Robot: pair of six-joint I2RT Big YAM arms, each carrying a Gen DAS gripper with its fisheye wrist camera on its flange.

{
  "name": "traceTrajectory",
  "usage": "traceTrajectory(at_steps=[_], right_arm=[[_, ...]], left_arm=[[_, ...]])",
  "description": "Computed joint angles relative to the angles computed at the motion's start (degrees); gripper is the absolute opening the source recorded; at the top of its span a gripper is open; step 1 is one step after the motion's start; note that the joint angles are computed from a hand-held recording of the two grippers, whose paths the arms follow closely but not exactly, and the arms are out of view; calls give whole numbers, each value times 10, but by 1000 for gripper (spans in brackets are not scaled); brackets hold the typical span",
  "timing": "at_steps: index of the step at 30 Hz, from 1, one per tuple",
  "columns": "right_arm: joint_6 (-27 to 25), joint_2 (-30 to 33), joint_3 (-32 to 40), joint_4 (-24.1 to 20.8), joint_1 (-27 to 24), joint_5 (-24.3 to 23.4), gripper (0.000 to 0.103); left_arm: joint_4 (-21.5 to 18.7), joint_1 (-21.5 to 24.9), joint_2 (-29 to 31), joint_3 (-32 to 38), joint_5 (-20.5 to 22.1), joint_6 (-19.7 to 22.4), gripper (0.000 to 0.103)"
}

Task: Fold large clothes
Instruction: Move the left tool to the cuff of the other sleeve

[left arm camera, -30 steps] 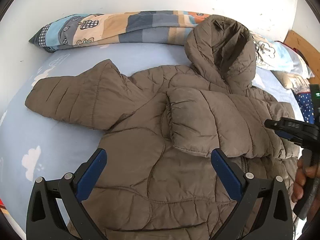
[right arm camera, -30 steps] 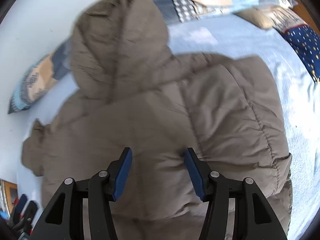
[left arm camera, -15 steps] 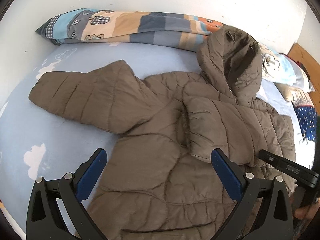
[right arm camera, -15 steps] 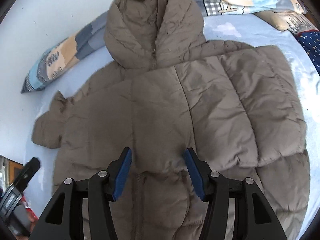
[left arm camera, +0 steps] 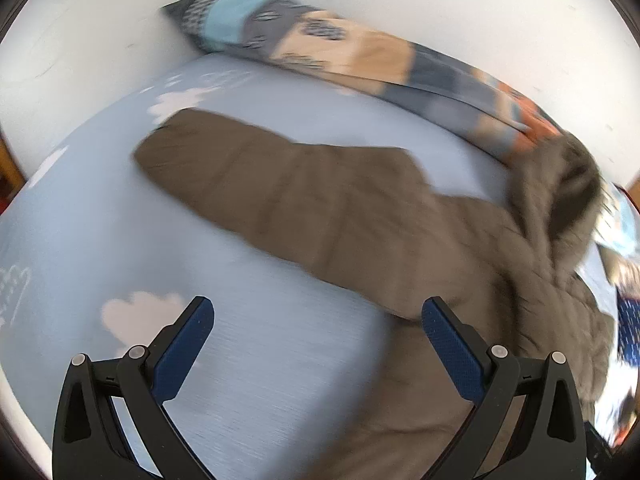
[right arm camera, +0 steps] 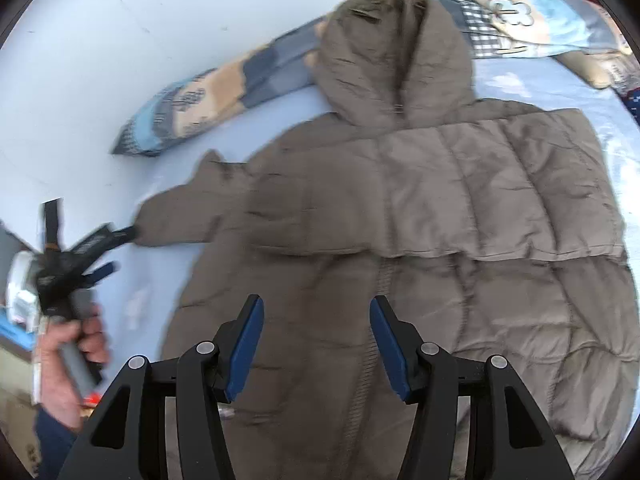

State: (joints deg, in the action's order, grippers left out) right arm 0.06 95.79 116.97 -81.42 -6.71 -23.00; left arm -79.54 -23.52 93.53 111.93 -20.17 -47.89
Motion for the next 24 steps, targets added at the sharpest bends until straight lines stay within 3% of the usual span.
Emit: traceTrajectory(at_steps=[5,8,13,19,21,23,24], right_arm=[[11,15,12,15,-13,-22,59],[-8,6,6,40,-15,-6,59],[-4,6,10,50,-28,-33,59],[-20,-1,3,45,-41,-42,59],[-36,-9,-7,49,-44,-39,59],[-50,-15,-14,53,-44,-30,59],[-52,-16,-15,56,-45,-27,59]], left_arm=[[14,56,-38,-60,7,-14,103],[37,94,-62,-101,32,-19,103],[82,157,-89,-160,105,-16,103],[174,233,-103,-205,206,-34,103],[209,255,-107,-225,225,-54,96],[238,274,-106,-241,251,-77,81],[256,283,-106,-251,267,-93,81]])
